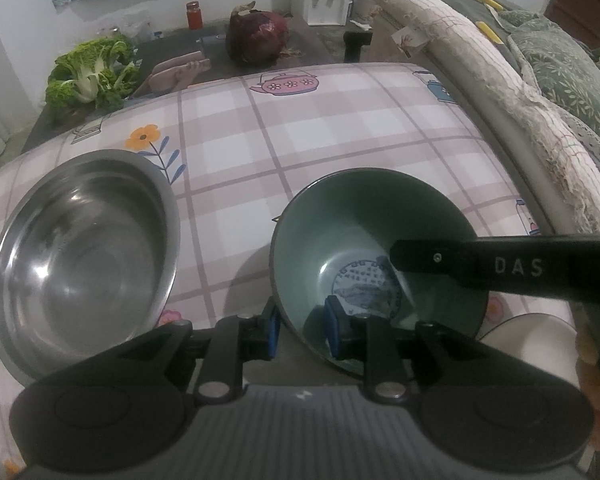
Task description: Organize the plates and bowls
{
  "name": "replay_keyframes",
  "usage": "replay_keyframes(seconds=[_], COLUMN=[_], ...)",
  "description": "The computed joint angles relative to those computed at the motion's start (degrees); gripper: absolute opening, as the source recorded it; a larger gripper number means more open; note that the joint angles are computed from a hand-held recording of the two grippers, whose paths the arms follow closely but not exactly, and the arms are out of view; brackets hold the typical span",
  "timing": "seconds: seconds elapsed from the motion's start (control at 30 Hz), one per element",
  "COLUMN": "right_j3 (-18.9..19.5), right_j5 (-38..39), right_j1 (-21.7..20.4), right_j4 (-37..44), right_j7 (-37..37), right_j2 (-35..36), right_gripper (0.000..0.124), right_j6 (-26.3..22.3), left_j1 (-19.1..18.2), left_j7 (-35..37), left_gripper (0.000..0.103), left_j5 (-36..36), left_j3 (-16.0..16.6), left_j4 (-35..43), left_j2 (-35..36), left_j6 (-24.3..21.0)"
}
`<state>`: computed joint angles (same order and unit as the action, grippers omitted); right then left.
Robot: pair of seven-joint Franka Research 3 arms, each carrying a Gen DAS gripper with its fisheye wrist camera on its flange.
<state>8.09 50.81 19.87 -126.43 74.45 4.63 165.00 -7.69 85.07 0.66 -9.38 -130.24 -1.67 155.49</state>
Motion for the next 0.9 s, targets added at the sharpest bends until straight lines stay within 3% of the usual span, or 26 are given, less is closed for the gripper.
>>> replay_keyframes(seconds=[0.9], right_j3=[0.0], right_j5=[-3.3], right_j1=[0.2], right_j4=[0.8], right_j7=[2.4], right_j2=[0.1], right_gripper=[0.016], right_j6=[-0.2], left_j1=[-0.1], left_j7=[0.9], left_gripper=[0.025], left_j5=[-1.2], left_j3=[0.5], left_j4=[-0.9], left_j2=[-1.8], left_j6=[1.2])
